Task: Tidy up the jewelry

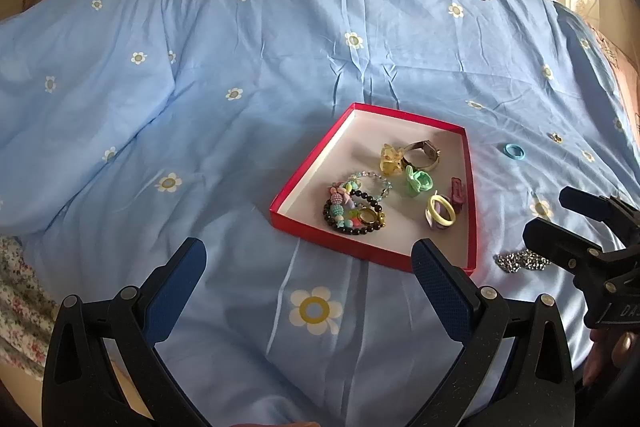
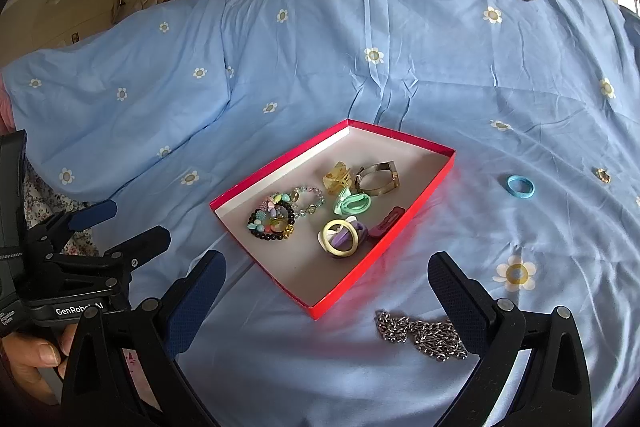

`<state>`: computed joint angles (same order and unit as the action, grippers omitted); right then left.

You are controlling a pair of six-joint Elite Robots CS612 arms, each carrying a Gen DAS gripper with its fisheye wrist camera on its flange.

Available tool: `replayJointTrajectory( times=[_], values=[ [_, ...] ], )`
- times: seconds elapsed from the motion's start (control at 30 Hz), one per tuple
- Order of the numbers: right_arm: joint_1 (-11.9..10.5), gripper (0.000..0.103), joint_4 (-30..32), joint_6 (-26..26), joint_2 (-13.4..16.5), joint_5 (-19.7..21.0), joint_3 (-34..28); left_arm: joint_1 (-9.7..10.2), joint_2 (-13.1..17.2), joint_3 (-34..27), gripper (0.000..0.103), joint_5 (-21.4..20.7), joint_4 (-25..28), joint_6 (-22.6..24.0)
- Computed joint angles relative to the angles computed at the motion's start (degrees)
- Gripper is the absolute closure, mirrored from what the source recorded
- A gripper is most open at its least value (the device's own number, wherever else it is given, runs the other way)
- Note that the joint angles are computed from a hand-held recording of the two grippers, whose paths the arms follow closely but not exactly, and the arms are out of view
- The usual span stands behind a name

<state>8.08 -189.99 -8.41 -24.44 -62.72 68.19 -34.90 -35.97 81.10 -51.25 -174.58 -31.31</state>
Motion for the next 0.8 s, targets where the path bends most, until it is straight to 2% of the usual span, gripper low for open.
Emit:
replayJointTrajectory(
  times=[0.8],
  values=[
    [-0.1, 0.001, 1.0, -0.3, 0.3, 0.4, -0.4, 0.23, 0.6, -0.5, 0.0, -0.1, -0.5, 0.0]
  ],
)
